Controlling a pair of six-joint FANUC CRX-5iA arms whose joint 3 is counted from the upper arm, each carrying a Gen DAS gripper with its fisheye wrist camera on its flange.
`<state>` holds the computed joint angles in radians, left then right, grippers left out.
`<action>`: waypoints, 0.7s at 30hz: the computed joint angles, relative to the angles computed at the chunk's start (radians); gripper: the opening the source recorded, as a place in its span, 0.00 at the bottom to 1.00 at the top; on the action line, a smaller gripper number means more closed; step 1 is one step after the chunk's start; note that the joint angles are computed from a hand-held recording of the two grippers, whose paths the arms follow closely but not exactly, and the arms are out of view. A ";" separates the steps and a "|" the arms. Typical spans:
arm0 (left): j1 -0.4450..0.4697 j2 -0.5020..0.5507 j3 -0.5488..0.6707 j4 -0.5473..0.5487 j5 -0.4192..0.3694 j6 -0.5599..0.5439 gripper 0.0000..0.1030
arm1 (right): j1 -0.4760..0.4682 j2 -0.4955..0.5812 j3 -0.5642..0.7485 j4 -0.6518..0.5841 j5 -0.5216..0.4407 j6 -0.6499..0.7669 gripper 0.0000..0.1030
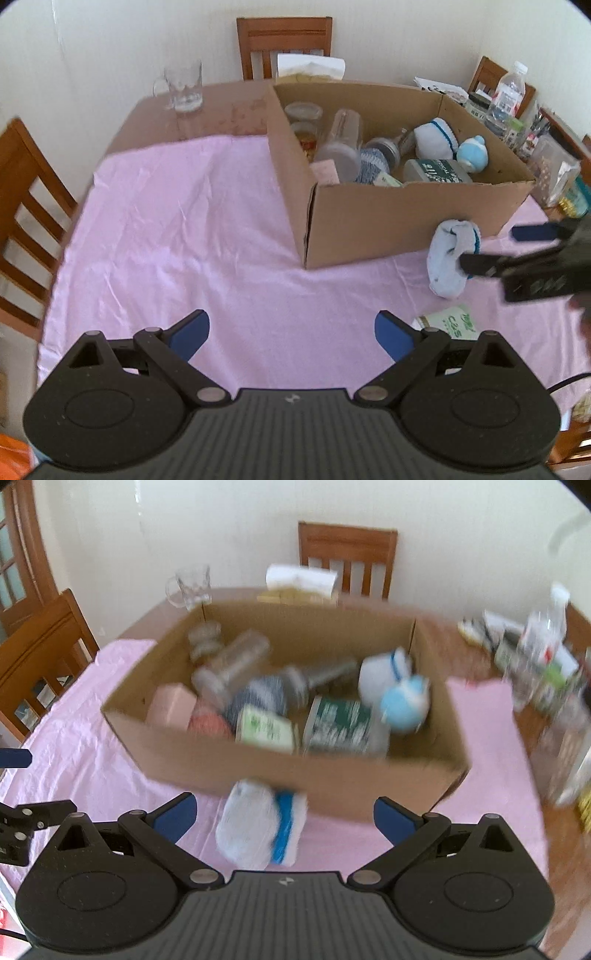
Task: Organize objects
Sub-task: 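Open both tools and withdraw them from the box, then close left tool on green C&S tissue pack while right tool grasps white knit glove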
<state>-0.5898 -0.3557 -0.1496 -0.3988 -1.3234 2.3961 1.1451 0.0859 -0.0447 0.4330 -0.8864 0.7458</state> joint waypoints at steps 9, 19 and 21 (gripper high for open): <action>0.046 -0.072 -0.061 0.030 0.020 -0.047 0.93 | 0.026 0.075 -0.025 0.081 0.005 -0.160 1.00; 0.028 -0.082 -0.063 0.019 0.006 -0.059 0.93 | -0.007 0.127 -0.003 0.114 -0.045 -0.278 1.00; 0.025 -0.080 -0.062 0.021 0.010 -0.061 0.93 | -0.009 0.123 -0.012 0.128 -0.061 -0.292 1.00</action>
<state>-0.5652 -0.4353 -0.2119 -0.3777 -1.3129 2.3354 1.1363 0.2092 -0.0570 0.5610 -0.9475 0.4537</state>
